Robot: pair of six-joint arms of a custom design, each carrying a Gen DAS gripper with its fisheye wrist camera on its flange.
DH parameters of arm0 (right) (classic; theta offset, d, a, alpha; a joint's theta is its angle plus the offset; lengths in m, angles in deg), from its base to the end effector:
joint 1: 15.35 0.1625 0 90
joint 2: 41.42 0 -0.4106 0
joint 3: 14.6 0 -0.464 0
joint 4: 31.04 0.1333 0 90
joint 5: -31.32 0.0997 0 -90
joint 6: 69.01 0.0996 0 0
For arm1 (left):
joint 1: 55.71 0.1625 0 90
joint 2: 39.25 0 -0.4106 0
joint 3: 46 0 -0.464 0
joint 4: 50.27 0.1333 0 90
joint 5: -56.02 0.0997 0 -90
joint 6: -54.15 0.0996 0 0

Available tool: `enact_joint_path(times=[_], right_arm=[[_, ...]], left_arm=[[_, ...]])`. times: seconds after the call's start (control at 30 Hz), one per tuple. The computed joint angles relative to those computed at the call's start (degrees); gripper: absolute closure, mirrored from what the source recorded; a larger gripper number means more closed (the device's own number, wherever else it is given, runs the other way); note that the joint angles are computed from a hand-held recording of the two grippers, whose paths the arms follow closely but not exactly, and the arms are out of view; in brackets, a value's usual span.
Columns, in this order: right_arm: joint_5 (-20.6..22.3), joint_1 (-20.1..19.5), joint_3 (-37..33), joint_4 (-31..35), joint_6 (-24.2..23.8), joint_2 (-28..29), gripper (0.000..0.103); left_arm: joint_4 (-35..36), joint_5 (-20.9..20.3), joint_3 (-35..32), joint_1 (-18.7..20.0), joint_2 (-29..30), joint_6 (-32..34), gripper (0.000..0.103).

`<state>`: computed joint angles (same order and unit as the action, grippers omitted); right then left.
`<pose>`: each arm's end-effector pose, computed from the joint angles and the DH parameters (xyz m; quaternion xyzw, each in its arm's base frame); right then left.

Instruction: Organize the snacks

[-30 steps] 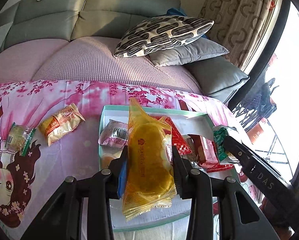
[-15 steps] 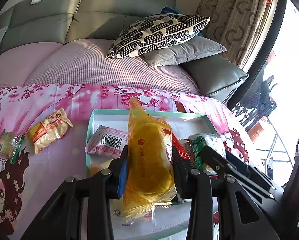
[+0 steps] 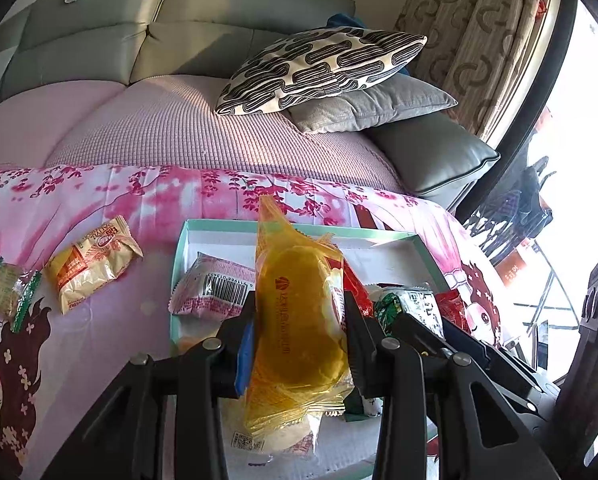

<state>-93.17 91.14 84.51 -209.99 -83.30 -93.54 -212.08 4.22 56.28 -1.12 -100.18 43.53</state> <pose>0.2718 -0.6471 0.1529 0.1343 -0.8879 0.3472 0.2702 -0.2314 -0.6618 0.1979 0.1118 0.9090 -0.3519 0.1935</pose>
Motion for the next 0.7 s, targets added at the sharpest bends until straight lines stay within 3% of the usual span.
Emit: enact_joint_path(times=[0.7], right_arm=[[-0.5,0.1,0.0,0.1,0.0,-0.1,0.056]], left_arm=[[-1.2,-1.8,-0.2,0.4,0.4,0.1,0.063]])
